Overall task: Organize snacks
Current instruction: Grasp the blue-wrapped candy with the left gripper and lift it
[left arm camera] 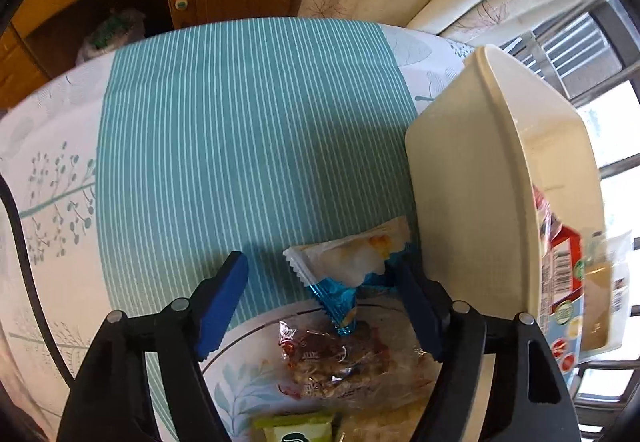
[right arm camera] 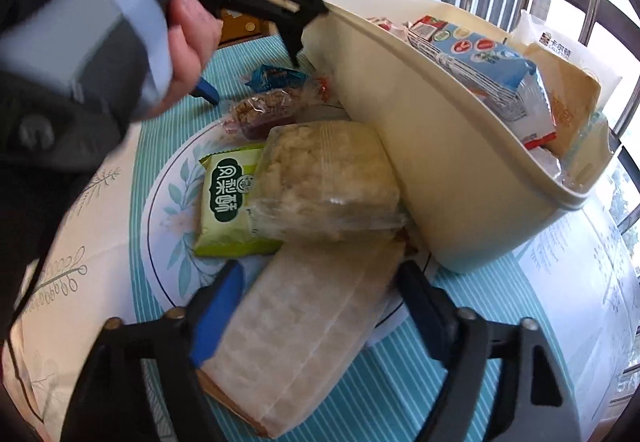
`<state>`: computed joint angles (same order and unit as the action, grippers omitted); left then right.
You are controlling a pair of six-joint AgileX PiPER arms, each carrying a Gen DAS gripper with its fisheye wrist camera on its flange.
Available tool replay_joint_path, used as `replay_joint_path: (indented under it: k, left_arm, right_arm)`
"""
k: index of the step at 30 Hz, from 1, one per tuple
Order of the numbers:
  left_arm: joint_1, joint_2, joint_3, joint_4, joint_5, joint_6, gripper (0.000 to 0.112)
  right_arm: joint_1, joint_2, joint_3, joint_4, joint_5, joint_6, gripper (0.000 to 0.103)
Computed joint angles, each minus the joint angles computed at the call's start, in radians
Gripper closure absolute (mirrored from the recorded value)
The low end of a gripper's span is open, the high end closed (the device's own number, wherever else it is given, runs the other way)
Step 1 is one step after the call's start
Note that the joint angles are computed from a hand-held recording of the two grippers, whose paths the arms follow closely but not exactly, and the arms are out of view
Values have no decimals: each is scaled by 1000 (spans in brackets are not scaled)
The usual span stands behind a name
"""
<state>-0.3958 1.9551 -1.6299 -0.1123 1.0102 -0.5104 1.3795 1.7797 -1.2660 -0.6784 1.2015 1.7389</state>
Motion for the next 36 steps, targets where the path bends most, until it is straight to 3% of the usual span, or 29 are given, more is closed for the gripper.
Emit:
replay_joint_path:
  k: [2,7,15,22,28,36]
  left_arm:
    - [-13,-15,24,5,-22,-22,44]
    - [8,-64,138,-166,-136,45,77]
    - [31,-140,279,-246,-213,50,81]
    - [33,-225,338,-190,-184,7,83]
    - [52,-383,469,-178,-167,3,84]
    - [96,-688,592,-103,45,-53,84]
  right_arm:
    - [5,-17,10,2,2,-3,28]
    - [4,-53,39,7,-12,-3,35]
    - [40,-94,72,25,-18,23,38]
    - [85,-101,65,45,-8,86,38]
    - [138,-109,52,80,2,130,38]
    - [202,-169,56,213,8,112,38]
